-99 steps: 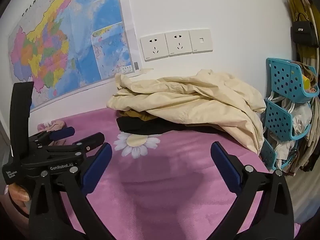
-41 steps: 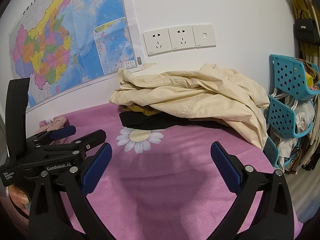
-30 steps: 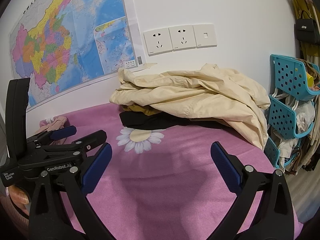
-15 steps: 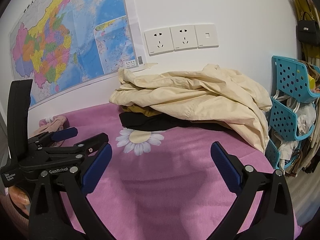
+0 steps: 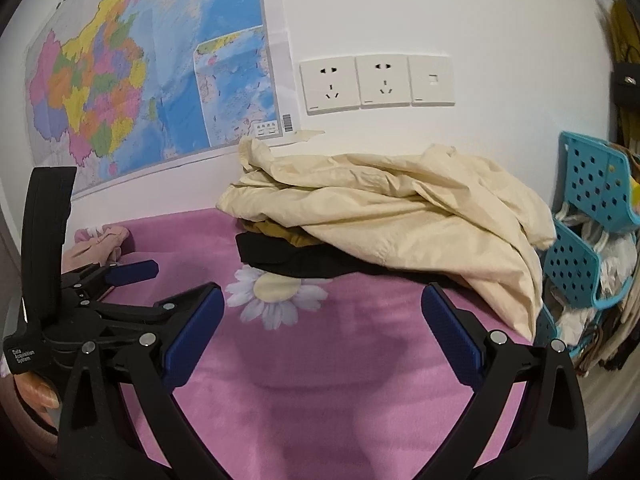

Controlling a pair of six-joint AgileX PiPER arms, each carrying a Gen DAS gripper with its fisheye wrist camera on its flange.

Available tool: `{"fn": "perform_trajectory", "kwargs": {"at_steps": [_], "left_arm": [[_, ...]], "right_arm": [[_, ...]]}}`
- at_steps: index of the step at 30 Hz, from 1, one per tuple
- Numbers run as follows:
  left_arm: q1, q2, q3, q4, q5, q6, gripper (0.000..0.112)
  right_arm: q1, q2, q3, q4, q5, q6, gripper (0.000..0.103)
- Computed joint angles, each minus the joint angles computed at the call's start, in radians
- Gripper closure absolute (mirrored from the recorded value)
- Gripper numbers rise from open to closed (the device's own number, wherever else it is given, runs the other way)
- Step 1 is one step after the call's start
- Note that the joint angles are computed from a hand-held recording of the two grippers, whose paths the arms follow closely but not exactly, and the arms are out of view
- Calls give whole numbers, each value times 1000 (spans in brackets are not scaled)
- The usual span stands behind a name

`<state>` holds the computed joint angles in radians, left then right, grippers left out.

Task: Fold large clothes
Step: 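Grasp the cream jacket on the pile with the right gripper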

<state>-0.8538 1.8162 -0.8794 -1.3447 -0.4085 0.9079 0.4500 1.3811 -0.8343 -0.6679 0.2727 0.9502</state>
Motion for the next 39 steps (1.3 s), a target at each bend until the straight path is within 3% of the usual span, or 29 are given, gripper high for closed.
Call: {"fn": "perform_trajectory", "kwargs": {"at_steps": [9,13,19,20,21,23,25,26,27,29,33,34,35,36,39], "left_arm": [[130,132,-164,-105,66,157,16],[179,188,-245,-181,80,248,16],[218,237,-313,-245,100,320,16],[224,241,-315,-246,103,323,16],[230,248,-320,-244,105,326,16],[241,257,-326,-239,107,327,16],[244,261,-325,-225,103,308,16],[249,263,-324,-206,103,288,16],[254,265,-324,-196,106,278,16],[268,272,-329,-196,122,280,16],[285,277,-323,-179,131,273,16],[292,280,-321,-157,139,253,16],[300,285,-316,-109,145,209,16],[302,292,-322,-101,147,204,16],[338,286,-298,95,169,38,16]], "right_arm": [[-97,316,-338,186,27,-420,6],[-110,496,-563,196,128,-533,7],[-93,693,-805,163,209,-691,14],[-94,709,-833,192,218,-755,30],[-100,717,-857,244,230,-824,56],[-129,726,-930,381,296,-962,80],[-159,724,-977,486,334,-1036,80],[-166,721,-987,499,340,-1045,75],[-167,722,-989,495,336,-1051,59],[-148,746,-1016,444,348,-1064,43],[-115,834,-1127,428,398,-1142,42],[-114,861,-1175,449,435,-1176,47],[-116,898,-1255,488,506,-1223,77],[-113,918,-1322,510,563,-1249,93],[-130,872,-1377,542,598,-1230,99]]}}
